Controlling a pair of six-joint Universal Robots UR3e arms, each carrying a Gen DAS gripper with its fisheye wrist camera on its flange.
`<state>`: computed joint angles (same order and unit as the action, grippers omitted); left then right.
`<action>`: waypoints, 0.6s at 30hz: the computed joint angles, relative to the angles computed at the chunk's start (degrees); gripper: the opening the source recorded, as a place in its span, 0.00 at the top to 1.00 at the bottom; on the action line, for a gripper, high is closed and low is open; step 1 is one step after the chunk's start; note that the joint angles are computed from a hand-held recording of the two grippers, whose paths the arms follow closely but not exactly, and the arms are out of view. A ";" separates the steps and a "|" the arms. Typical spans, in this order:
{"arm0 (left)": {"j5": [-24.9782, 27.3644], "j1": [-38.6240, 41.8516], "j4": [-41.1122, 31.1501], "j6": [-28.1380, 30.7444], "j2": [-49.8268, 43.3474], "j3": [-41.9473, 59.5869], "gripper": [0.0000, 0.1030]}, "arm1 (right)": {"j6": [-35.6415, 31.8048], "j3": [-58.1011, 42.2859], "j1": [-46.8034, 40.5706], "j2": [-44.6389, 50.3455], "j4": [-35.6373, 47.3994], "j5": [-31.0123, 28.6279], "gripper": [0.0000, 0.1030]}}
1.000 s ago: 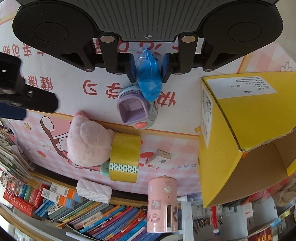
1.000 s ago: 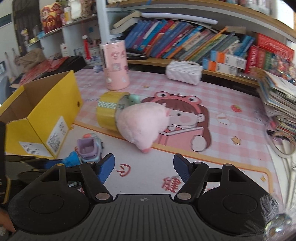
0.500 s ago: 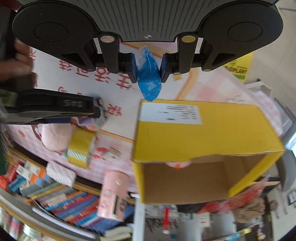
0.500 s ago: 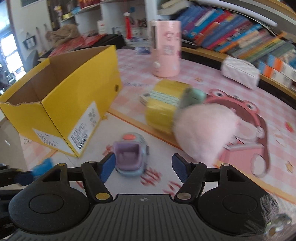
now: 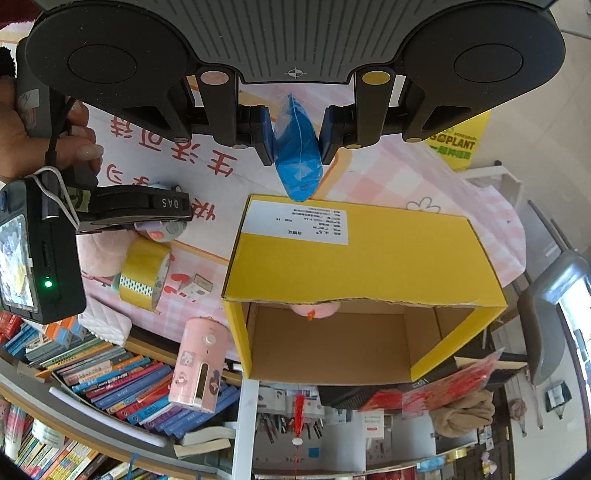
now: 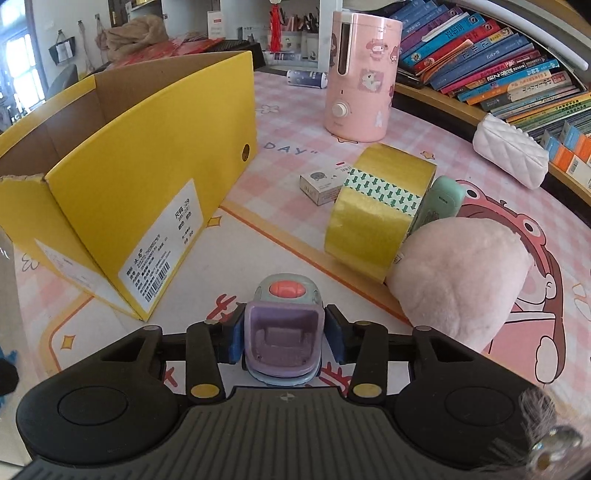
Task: Organize objects
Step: 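Lift the blue item and purple toy and carry both toward the yellow box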
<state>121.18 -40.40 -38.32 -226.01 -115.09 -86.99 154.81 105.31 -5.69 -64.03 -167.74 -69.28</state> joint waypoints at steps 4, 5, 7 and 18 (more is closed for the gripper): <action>0.71 -0.24 2.66 -0.34 2.33 -3.65 0.77 | 0.39 4.20 -0.86 -5.00 -0.71 1.21 0.61; 0.84 -0.22 3.69 -0.30 3.03 -4.81 0.77 | 0.49 5.70 -1.25 -6.99 -0.38 1.80 0.61; 1.05 -0.17 6.14 0.31 4.50 -7.31 0.77 | 0.71 9.21 -2.12 -11.72 0.66 3.06 0.61; -2.57 2.39 22.62 9.80 17.93 -27.10 0.77 | 5.10 27.40 -1.15 -39.00 3.61 3.56 0.61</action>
